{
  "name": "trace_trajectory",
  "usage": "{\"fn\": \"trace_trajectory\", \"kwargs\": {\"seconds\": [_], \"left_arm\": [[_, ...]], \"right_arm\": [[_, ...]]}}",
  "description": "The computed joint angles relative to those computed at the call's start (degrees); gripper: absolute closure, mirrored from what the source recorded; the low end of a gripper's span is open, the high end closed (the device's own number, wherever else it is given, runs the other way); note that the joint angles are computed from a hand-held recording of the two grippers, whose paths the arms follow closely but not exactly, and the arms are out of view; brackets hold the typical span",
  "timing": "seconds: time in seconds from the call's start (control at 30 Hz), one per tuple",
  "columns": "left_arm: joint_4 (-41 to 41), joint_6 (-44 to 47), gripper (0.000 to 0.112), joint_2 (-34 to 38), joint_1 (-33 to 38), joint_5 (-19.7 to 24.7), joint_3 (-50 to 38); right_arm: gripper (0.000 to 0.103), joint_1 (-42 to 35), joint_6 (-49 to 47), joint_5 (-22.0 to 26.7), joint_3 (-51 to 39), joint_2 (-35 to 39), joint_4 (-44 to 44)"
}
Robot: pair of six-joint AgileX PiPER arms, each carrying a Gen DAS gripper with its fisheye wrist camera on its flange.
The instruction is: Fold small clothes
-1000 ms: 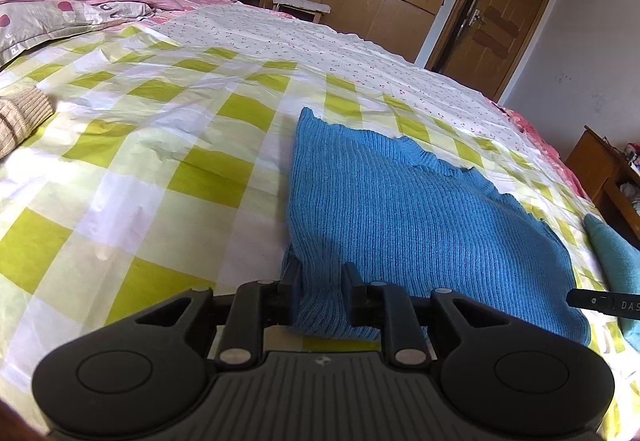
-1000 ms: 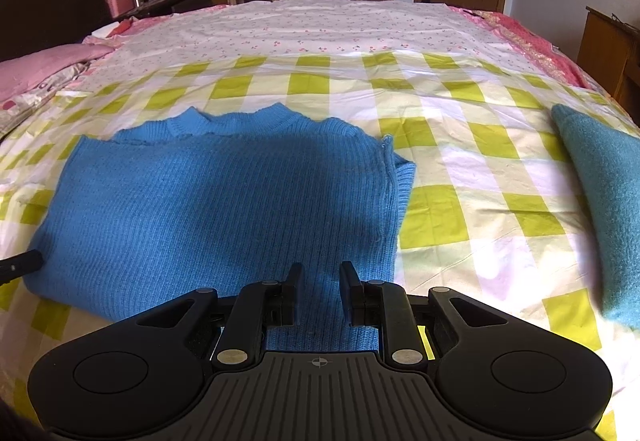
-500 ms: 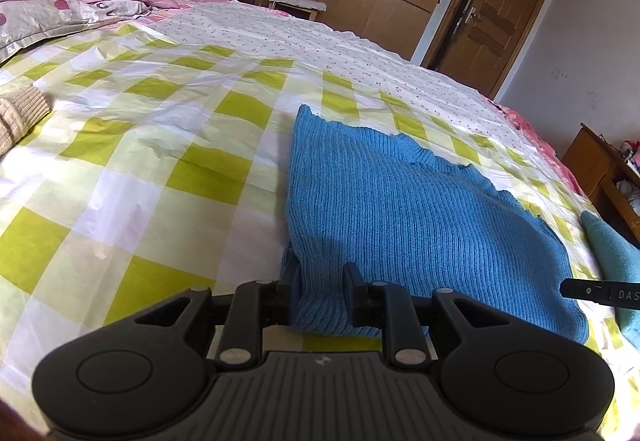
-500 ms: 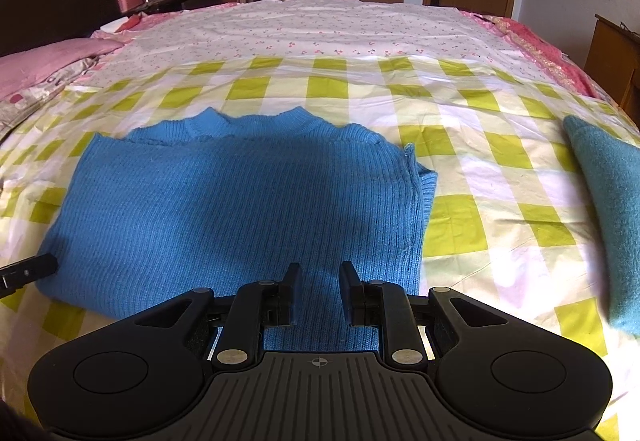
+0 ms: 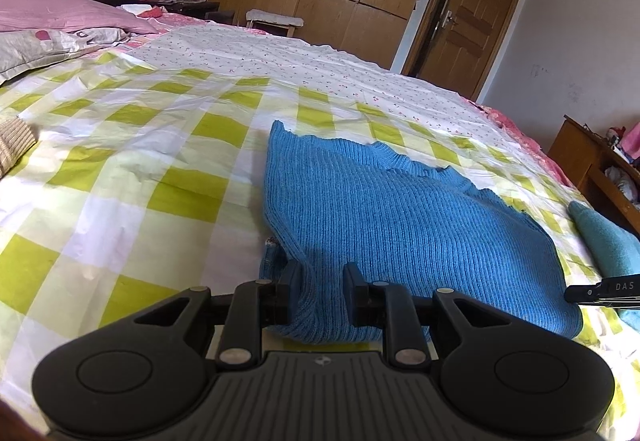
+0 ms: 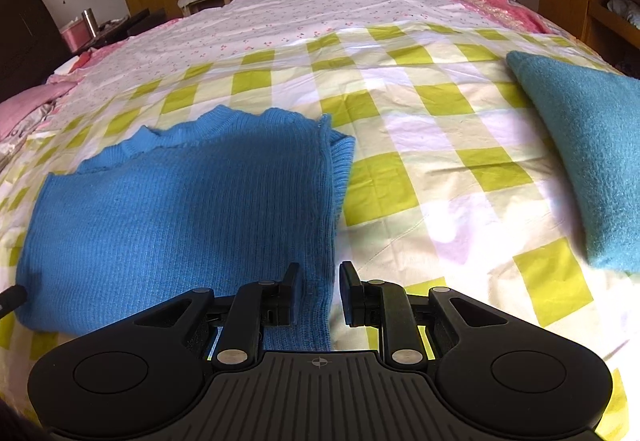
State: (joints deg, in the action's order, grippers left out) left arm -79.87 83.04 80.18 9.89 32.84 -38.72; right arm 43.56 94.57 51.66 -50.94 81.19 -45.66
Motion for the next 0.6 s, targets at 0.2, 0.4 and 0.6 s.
{"fn": "trace_trajectory", "kwargs": {"seconds": [0.2, 0.4, 0.6], "left_arm": [[0.39, -2.26, 0.084, 1.55, 1.34, 0.5, -0.92], [-3.14, 3.25, 0.084, -0.33, 2.67, 2.24, 0.51], [-11.76, 16.65, 0.084, -4.87, 1.35, 2.35, 5.24]], "right_arm": [[0.082, -0.09, 0.54, -0.85, 0.54, -0.45, 0.08], [0.082, -0.84, 0.97, -1.3, 0.66, -0.81, 0.09], [0.082, -2.05, 4.29, -4.56, 4.72, -4.63, -1.05]]}}
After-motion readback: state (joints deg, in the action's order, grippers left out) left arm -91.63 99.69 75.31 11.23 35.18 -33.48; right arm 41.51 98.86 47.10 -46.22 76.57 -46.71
